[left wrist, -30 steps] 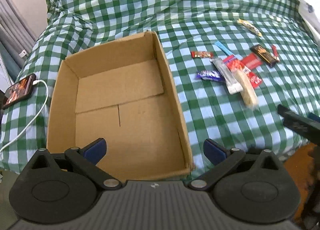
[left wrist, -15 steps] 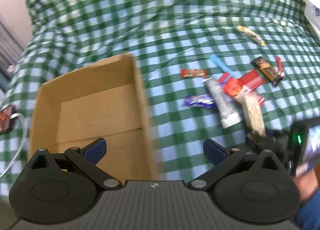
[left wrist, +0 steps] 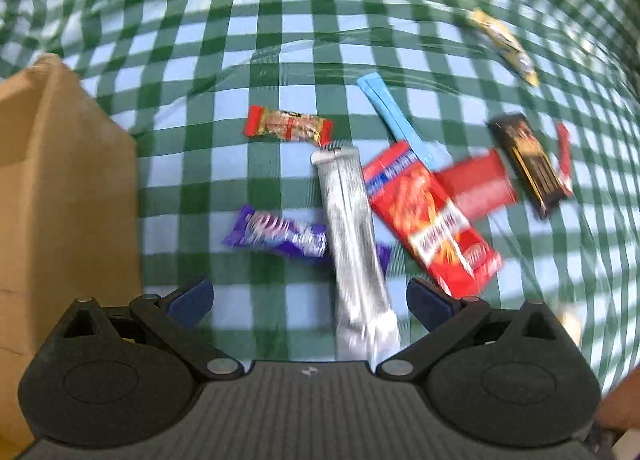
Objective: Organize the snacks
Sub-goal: 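Grasp the silver bar with the left tool while the right grasps the clear cracker pack, then carry the silver bar and cracker pack over the cardboard box with both tools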
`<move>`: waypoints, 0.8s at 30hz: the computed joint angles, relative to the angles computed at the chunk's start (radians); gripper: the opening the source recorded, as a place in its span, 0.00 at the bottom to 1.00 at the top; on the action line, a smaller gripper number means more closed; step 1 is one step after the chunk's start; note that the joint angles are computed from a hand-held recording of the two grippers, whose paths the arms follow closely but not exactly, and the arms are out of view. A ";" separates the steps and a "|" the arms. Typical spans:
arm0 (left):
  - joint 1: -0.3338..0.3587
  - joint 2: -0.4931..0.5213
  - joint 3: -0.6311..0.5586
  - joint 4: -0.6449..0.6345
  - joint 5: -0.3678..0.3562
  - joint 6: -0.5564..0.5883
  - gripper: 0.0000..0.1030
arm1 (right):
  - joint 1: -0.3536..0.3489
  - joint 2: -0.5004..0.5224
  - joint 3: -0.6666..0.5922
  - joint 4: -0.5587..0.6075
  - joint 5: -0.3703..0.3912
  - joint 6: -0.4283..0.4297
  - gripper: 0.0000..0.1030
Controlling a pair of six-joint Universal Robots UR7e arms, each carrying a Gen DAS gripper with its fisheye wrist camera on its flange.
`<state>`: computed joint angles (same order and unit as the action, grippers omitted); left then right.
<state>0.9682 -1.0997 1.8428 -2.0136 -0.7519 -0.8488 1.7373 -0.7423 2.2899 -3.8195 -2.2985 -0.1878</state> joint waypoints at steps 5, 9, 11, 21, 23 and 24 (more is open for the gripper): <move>0.056 0.081 -0.082 -0.072 0.007 0.074 1.00 | -0.001 0.022 -0.029 -0.015 -0.003 -0.022 0.42; 0.095 0.135 -0.147 -0.043 -0.039 0.104 0.86 | -0.006 0.027 -0.033 -0.027 0.007 -0.042 0.52; 0.093 0.144 -0.140 -0.052 -0.014 0.121 0.62 | -0.004 0.041 -0.046 -0.036 0.006 -0.060 0.58; 0.039 0.020 0.017 -0.188 -0.027 0.209 0.27 | 0.039 0.048 -0.036 -0.141 -0.035 -0.104 0.37; 0.004 -0.047 0.073 -0.205 -0.022 0.218 0.27 | 0.063 0.029 -0.020 -0.164 -0.038 -0.103 0.37; -0.020 -0.088 0.110 -0.216 -0.018 0.221 0.27 | 0.076 0.018 -0.011 -0.168 -0.037 -0.098 0.37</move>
